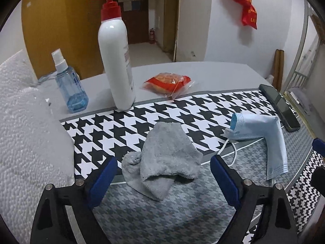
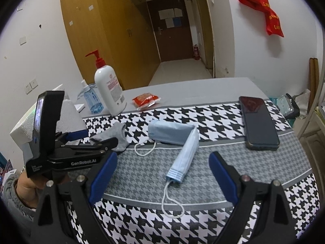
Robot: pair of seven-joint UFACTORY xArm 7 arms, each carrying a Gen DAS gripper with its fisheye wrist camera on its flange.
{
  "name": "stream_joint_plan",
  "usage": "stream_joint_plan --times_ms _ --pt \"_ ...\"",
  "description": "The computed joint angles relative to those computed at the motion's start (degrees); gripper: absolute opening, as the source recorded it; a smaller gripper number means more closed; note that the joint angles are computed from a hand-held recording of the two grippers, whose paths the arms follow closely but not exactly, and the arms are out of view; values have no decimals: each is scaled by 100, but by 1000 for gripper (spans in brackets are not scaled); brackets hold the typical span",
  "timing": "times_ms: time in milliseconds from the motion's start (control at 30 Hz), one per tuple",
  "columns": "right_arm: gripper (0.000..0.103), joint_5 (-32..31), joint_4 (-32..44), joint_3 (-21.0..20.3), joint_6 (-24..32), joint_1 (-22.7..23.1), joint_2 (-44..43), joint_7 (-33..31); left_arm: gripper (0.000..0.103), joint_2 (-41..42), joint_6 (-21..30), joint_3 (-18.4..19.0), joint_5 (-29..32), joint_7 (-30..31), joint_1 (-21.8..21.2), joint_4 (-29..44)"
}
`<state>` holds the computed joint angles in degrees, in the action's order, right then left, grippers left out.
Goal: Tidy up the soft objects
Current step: 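Lower the left gripper onto the grey sock while the right gripper approaches the blue mask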
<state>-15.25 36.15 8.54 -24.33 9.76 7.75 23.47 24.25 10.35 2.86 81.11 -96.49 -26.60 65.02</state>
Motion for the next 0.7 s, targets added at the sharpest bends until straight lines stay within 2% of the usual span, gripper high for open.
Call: stream_joint_plan --times_ms 233,400,467,700 --pt "94 -108 165 62 175 -58 131 87 88 160 -13 11 -504 586 51 62" --pt "94 -404 269 219 277 -269 224 295 74 334 43 150 -919 1051 -119 170" --pt "94 -492 279 247 285 -307 225 318 72 362 -18 313 -913 1007 -261 192" --pt "94 -730 378 351 335 -428 302 448 51 463 -311 613 -778 836 -464 267"
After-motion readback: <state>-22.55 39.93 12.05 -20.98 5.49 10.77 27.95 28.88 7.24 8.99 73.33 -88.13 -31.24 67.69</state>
